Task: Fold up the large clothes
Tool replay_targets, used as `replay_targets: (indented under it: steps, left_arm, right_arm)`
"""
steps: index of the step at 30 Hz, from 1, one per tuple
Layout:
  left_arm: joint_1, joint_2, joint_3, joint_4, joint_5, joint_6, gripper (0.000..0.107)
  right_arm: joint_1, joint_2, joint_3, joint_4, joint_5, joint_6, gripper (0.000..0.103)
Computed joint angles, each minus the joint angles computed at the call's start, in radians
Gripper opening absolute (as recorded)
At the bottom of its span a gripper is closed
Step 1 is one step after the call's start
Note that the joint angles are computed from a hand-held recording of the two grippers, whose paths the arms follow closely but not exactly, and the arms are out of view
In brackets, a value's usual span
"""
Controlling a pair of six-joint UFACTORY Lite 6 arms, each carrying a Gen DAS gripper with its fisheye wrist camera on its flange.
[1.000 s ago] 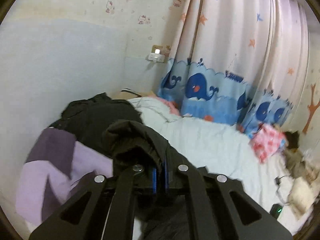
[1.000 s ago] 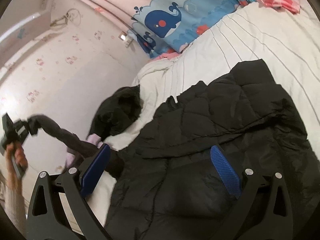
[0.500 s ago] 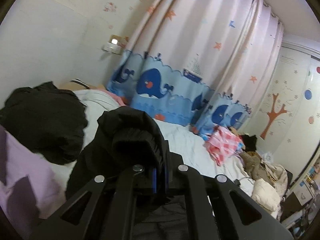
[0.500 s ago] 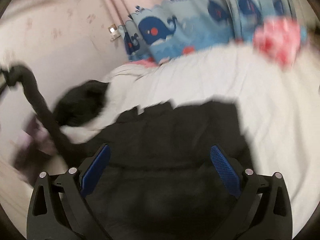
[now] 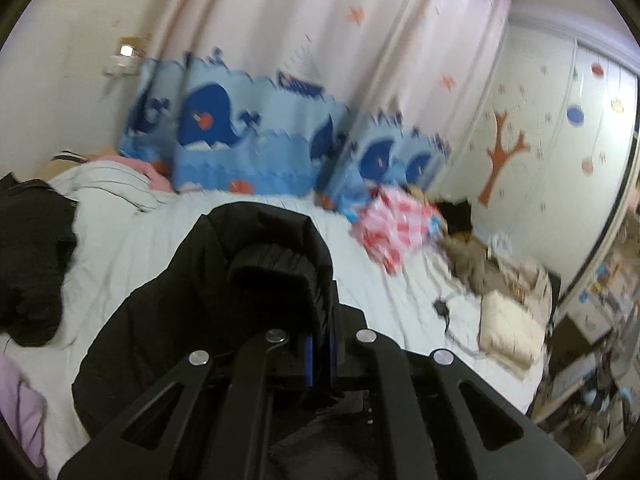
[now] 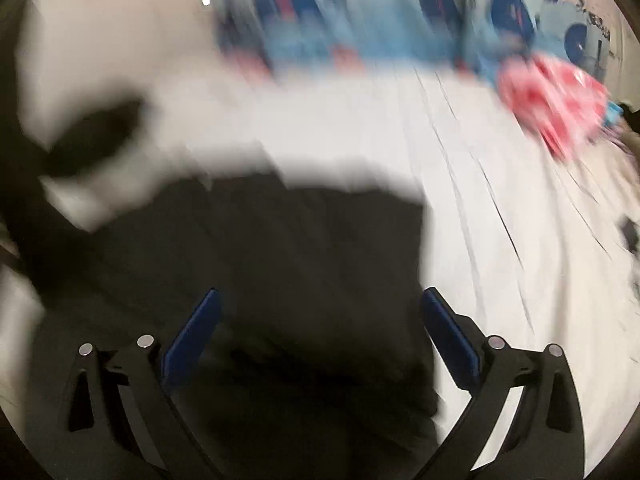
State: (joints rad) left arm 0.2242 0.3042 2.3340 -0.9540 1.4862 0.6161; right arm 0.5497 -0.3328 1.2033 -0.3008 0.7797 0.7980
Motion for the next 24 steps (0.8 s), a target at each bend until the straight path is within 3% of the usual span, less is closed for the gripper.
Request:
replay_targets:
  steps: [2,4,7,13,15,18,24]
  left_arm:
    - [-0.099,-0.023,-0.062,0.068,-0.058,-0.013,0.006]
    - [-0.199,-0.036,-0.119,0.134,-0.118,-0.029,0.006]
    - [-0.310,-0.045,-0.183,0.197,-0.181,-0.041,0.006]
    - [-0.505,-0.017,-0.272,0.304,-0.290,-0.080,0.006]
    - [-0.554,-0.008,-0.306,0.319,-0.316,-0.082,0.006]
    - [-0.606,0.008,-0.350,0.326,-0.330,-0.069,0.006]
    - [-0.657,0.094,-0.402,0.285,-0.400,-0.070,0.006]
  right_arm:
    - [0.071,-0.061,0.046,-0.096,-0.124,0.075,0.096]
    - [0.168,-0.030,0.119,-0.262,-0.115,0.181,0.096]
    - [0.220,0.052,0.210,-0.327,-0.111,0.185,0.096]
    - [0.110,0.088,0.154,-0.181,-0.313,0.083,0.096]
    - [0.074,0.121,0.169,-0.130,-0.292,0.027,0.096]
    - [0.029,0.139,0.146,-0.131,-0.281,0.111,0.096]
    - [-0.152,0.110,0.003,0.135,-0.315,-0.037,0.096]
